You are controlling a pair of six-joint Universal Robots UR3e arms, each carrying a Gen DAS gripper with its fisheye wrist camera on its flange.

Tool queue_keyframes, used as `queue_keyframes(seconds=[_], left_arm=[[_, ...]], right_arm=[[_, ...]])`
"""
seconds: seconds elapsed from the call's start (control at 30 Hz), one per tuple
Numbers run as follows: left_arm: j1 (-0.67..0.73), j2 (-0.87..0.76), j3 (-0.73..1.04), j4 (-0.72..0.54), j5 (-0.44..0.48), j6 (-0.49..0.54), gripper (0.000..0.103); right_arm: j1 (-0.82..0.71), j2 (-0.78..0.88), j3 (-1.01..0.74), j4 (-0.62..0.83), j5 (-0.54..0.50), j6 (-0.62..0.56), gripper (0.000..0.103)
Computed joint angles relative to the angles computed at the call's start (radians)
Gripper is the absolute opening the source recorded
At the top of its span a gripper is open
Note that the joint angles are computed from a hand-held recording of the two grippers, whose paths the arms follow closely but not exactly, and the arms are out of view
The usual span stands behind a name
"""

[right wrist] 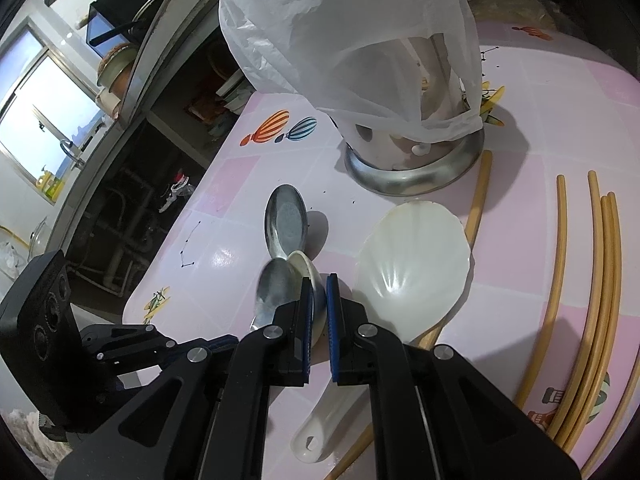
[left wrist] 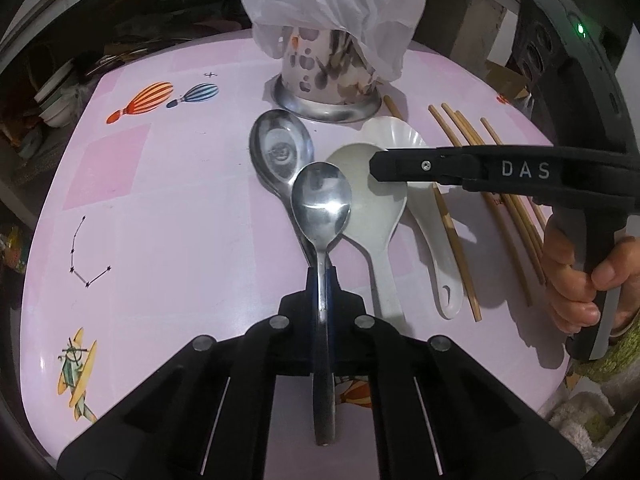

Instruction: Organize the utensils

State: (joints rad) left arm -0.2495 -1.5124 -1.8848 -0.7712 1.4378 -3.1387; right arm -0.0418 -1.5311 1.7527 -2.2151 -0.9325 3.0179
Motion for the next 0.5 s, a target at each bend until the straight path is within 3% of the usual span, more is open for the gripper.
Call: queue_keyframes(seconds=[0.5], left_arm=[[0.101, 0.111, -0.078, -0.076, 0.029, -0.089, 0.004]], right_arm=[[0.000, 0.001, 0.004, -0.005, -0.013, 0.023, 0.007]])
